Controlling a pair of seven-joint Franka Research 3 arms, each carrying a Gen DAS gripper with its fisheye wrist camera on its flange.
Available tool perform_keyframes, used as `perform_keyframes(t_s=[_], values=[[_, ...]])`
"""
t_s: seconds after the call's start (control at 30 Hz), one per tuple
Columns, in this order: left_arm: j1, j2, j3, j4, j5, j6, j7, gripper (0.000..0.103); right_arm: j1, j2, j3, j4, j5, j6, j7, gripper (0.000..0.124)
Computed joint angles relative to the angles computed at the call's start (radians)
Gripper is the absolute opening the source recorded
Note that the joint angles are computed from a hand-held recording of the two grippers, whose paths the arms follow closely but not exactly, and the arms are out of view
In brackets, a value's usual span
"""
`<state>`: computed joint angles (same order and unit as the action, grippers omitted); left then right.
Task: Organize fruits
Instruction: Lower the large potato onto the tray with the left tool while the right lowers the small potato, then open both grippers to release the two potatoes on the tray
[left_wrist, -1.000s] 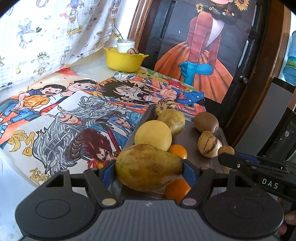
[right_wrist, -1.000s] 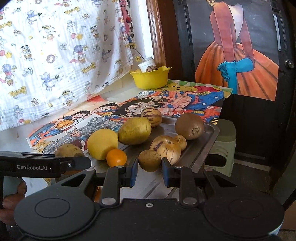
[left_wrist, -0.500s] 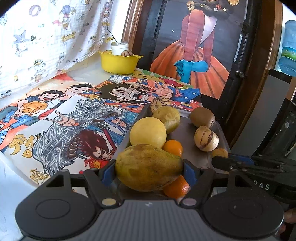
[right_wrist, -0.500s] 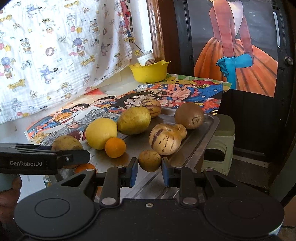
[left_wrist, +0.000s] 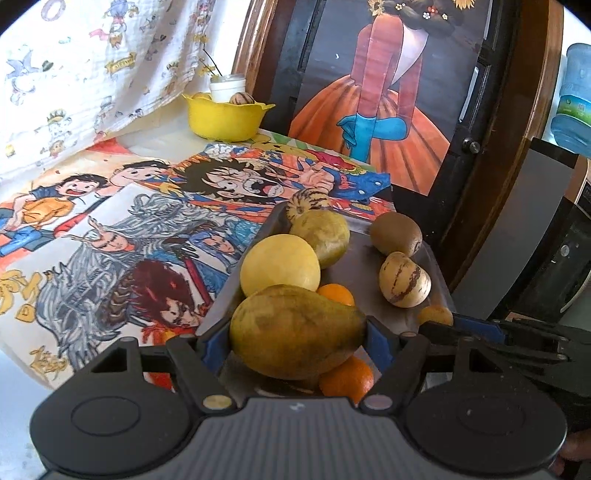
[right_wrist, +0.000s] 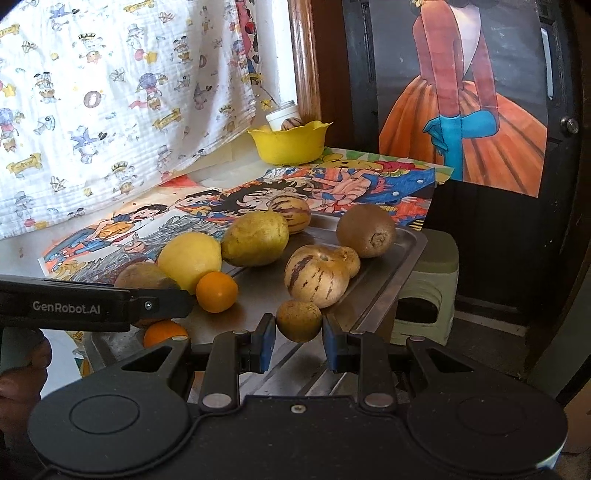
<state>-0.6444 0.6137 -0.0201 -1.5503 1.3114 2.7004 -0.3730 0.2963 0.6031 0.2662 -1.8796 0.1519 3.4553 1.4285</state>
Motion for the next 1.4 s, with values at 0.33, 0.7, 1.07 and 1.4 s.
perform_keyframes(t_s=[0.33, 0.7, 1.07, 1.4], values=[[0.012, 0.018, -0.002, 0.017, -0.044, 0.030, 0.025, 0.078, 0.021, 0.005, -0.024, 0.012, 0.014, -0.015, -0.016, 0.029], [0.005, 0.005, 0.014, -0.006, -0.063, 0.050, 0.011, 0.078, 0.037, 0.015, -0.032, 0.028, 0.031, -0.031, -0.043, 0.030], [0.001, 0.007, 0.008, -0.003, -0.099, 0.032, 0.066, 0.078, 0.035, 0.021, -0.024, 0.033, 0.038, -0.036, -0.057, 0.029], [-0.004, -0.009, 0.017, -0.026, -0.068, 0.048, 0.008, 0.080, 0.033, 0.021, -0.020, 0.026, 0.041, -0.016, -0.055, 0.031]])
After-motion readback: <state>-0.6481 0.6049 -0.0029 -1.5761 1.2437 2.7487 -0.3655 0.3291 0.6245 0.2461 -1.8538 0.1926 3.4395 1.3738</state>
